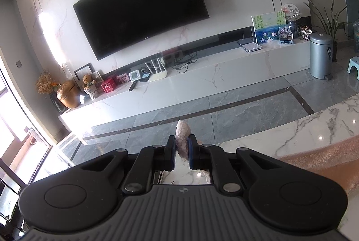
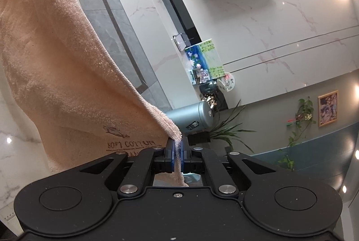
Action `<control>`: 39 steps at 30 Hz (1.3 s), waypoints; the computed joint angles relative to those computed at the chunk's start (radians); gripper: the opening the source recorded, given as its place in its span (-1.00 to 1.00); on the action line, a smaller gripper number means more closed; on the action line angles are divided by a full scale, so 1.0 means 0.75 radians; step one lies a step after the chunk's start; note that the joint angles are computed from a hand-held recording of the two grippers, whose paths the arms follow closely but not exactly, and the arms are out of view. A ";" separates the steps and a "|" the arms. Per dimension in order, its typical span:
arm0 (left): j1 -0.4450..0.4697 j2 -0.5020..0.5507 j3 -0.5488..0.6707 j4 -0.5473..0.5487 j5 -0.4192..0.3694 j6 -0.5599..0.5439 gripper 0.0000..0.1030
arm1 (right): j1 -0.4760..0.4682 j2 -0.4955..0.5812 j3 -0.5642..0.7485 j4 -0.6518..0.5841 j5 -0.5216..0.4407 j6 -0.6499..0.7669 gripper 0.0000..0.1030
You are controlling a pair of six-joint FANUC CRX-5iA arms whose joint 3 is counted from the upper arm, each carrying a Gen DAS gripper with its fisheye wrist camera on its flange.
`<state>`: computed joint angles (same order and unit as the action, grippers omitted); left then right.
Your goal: Fold towel
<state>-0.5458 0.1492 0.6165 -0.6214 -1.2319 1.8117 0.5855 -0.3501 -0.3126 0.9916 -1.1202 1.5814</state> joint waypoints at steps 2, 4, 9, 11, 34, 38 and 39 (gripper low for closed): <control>0.017 0.046 0.041 0.003 0.003 -0.005 -0.81 | -0.060 0.063 0.027 -0.001 0.068 -0.006 -0.95; 0.033 0.085 0.078 0.004 0.006 -0.008 -0.81 | -0.110 0.124 0.055 0.007 0.126 -0.015 -0.95; 0.072 0.177 0.176 0.017 0.031 -0.004 -0.81 | -0.212 0.253 0.124 0.061 0.246 -0.066 -0.95; 0.082 0.205 0.208 0.019 0.044 -0.002 -0.81 | -0.247 0.301 0.159 0.083 0.284 -0.091 -0.95; 0.128 -0.011 -0.371 0.249 0.009 0.009 -0.80 | -0.118 0.155 -0.211 -0.224 0.118 -0.028 -0.95; 0.118 -0.039 -0.431 0.258 -0.022 0.007 -0.80 | -0.056 0.103 -0.298 -0.273 0.055 -0.034 -0.95; 0.118 -0.049 -0.449 0.264 -0.027 0.007 -0.80 | -0.048 0.095 -0.313 -0.282 0.045 -0.037 -0.95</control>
